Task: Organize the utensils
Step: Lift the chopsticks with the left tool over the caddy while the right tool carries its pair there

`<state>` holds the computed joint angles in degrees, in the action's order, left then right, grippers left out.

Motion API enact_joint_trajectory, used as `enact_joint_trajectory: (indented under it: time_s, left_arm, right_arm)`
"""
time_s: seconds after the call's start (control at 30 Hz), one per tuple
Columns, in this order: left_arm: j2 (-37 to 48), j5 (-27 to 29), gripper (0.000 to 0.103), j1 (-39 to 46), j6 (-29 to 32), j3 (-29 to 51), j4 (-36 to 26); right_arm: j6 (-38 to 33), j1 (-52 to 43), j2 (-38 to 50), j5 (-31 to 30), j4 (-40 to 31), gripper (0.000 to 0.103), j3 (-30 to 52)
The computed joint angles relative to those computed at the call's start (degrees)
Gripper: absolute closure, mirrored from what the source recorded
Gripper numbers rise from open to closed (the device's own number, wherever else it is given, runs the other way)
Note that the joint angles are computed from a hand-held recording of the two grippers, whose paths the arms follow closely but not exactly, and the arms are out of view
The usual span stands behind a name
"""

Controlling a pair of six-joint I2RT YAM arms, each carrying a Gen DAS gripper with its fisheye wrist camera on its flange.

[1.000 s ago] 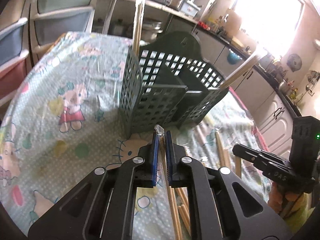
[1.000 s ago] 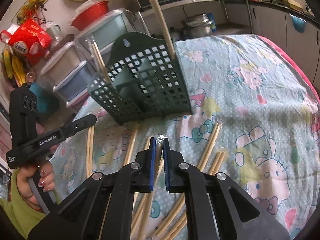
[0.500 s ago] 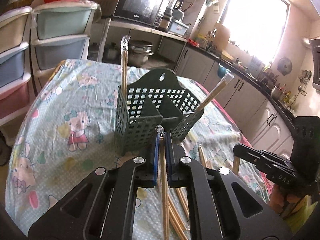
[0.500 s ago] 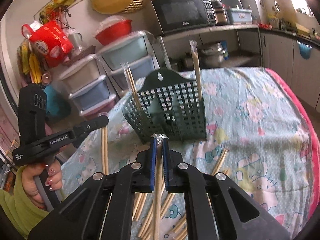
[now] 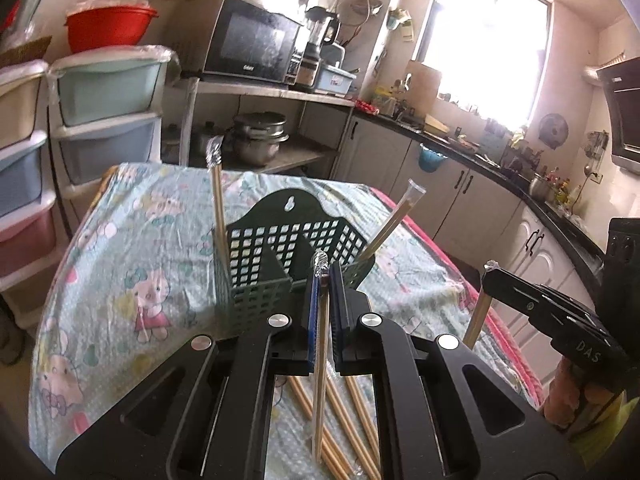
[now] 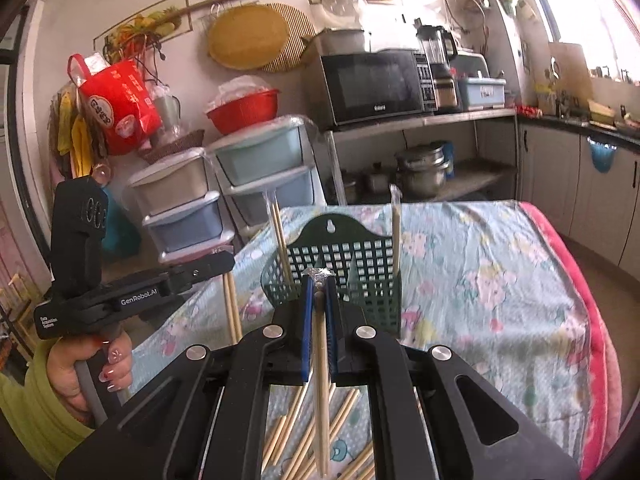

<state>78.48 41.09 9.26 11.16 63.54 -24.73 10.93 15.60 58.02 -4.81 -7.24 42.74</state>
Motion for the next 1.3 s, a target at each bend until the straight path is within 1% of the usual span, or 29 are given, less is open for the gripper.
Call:
enact_joint_trajectory:
  time_s: [0.73,1.0,1.3]
  left_arm:
    - [-0.8,-1.8,0.100,-6.4,-4.1,6.0,3.4]
    - [0.7,-3.1,0.100,-7.6,-6.0,8.8,4.9]
    - [2.9,-5.7,0.100,-8.5,-8.3,11.7,8.0]
  right_arm:
    - [-0.2,-0.3,-0.7,3.3,4.0,0.097,1.4]
    - [0.5,-2.7,2.0,2.2,7.3,0.097,4.4]
    - [-0.3,-3.3,7.4,2.9,11.2,0.097,10.5]
